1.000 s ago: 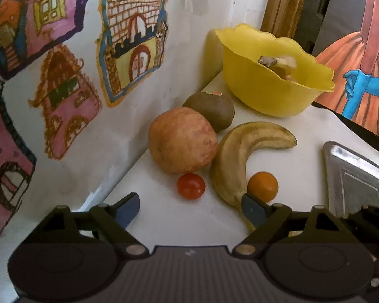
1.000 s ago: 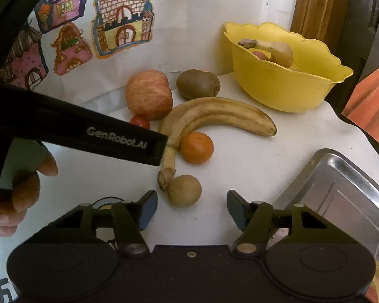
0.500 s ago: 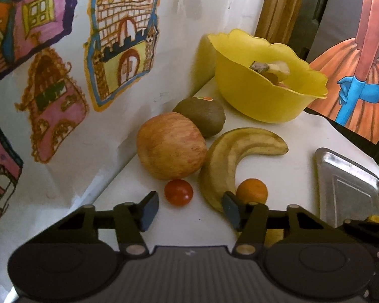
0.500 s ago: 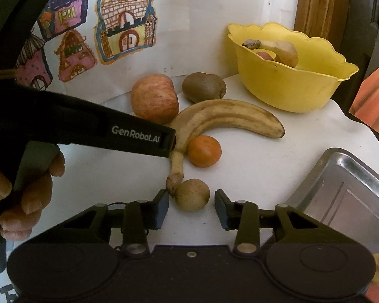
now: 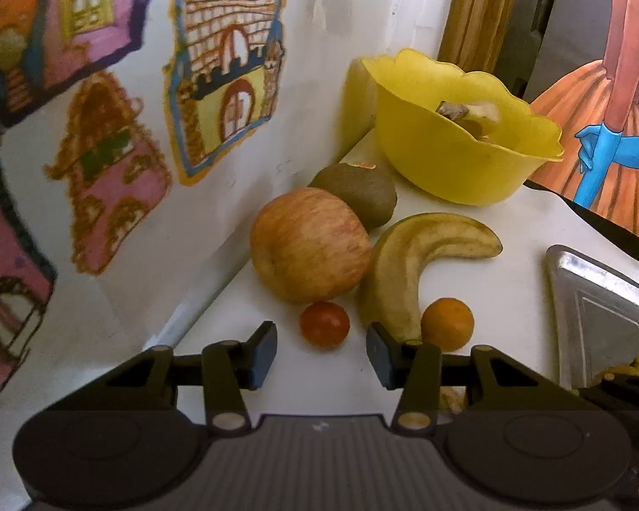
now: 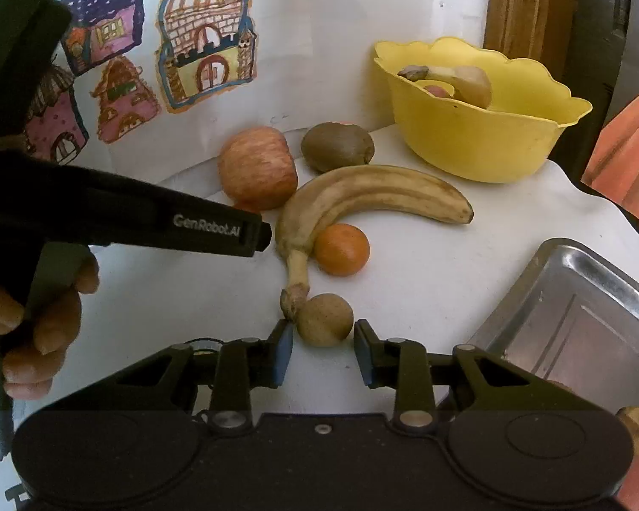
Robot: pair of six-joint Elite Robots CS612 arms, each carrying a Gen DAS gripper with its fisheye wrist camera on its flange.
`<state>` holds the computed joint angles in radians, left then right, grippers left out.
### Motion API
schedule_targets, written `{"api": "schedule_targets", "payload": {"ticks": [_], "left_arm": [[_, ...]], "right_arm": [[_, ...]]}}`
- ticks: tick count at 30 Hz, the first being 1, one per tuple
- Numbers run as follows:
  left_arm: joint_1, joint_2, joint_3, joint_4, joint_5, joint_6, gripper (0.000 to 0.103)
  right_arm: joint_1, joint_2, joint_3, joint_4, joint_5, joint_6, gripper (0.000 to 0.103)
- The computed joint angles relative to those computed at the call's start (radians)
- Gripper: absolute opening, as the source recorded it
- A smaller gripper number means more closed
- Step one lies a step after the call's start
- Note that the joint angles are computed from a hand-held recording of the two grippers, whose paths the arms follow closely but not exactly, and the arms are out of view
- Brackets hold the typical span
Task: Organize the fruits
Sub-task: 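Close left gripper on the cherry tomato while right gripper closes on the brown fruit, then carry tomato and brown fruit into the steel tray and open both grippers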
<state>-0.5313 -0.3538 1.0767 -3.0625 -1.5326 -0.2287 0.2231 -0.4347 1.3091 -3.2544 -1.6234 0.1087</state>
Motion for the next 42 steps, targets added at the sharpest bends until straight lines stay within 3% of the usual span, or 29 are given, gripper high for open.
{"api": "schedule_targets", "payload": {"ticks": [5, 8, 12, 20, 28, 42], "left_arm": [[-0.001, 0.005, -0.006, -0.006, 0.005, 0.001, 0.05], [-0.007, 0.005, -0.003, -0.007, 0.034, 0.01, 0.036], [-0.008, 0.006, -0.004, -0.008, 0.04, 0.013, 0.028], [-0.01, -0.019, 0.048, -0.029, 0.042, 0.004, 0.028], [-0.014, -0.077, 0.165, -0.074, 0.019, 0.018, 0.028], [-0.029, -0.163, 0.328, -0.158, -0.031, 0.055, 0.028]], "right_arm": [[-0.001, 0.005, -0.005, -0.01, 0.005, 0.034, 0.034], [-0.001, 0.008, -0.007, -0.014, 0.004, 0.052, 0.032], [0.001, 0.006, 0.001, -0.025, 0.0, 0.066, 0.031], [0.008, -0.009, 0.032, -0.037, -0.006, 0.084, 0.031], [0.021, -0.03, 0.084, -0.073, -0.002, 0.099, 0.031], [0.044, -0.093, 0.229, -0.187, -0.072, 0.146, 0.031]]}}
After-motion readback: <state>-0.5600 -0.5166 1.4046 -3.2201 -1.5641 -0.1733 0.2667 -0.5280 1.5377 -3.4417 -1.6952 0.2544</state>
